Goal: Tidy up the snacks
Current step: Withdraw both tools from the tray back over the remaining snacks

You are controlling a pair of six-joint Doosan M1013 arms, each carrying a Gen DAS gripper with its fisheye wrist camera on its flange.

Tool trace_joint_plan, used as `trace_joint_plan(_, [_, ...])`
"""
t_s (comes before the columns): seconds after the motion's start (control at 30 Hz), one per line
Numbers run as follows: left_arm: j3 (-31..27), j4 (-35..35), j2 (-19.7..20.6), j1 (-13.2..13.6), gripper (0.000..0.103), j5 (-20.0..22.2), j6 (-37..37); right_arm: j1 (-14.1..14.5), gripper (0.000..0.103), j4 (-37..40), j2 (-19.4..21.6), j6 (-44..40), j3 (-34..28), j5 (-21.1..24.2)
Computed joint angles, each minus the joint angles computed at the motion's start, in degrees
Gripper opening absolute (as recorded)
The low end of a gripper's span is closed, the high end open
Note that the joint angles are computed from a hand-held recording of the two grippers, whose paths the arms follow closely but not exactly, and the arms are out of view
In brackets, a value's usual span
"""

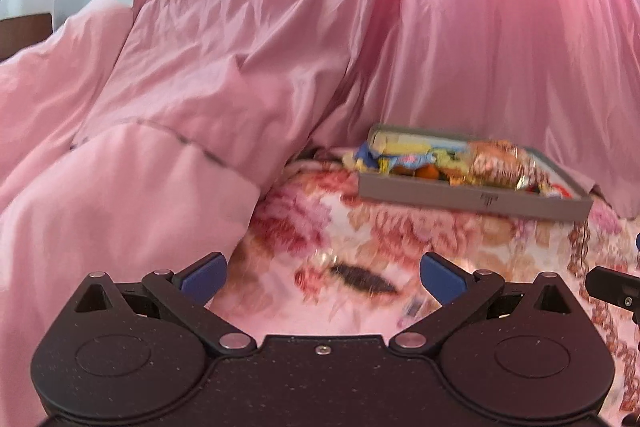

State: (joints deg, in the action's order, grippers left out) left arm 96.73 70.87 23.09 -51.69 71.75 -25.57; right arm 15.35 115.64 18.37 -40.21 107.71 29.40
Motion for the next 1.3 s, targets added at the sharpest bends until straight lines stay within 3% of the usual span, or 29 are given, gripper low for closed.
trace_joint_plan(0.5, [2.61, -6.18, 0.78, 0.02, 0.102, -5.99, -1.4, 0.84, 0.103, -15.09, 0.82, 14.43, 1.08, -7.93])
trace_joint_plan(0.9, [2.83, -8.45, 0.85, 0.96, 0.102, -7.78, -0.59, 1.08, 0.103, -24.41, 2.27, 23.32, -0.86, -8.65])
trace_joint_plan(1.3, [2.06, -8.0, 1.34, 3.49, 0.102, -12.08, 3.63, 1.14, 0.103, -25.94, 5.79, 25.31, -4.4, -7.74])
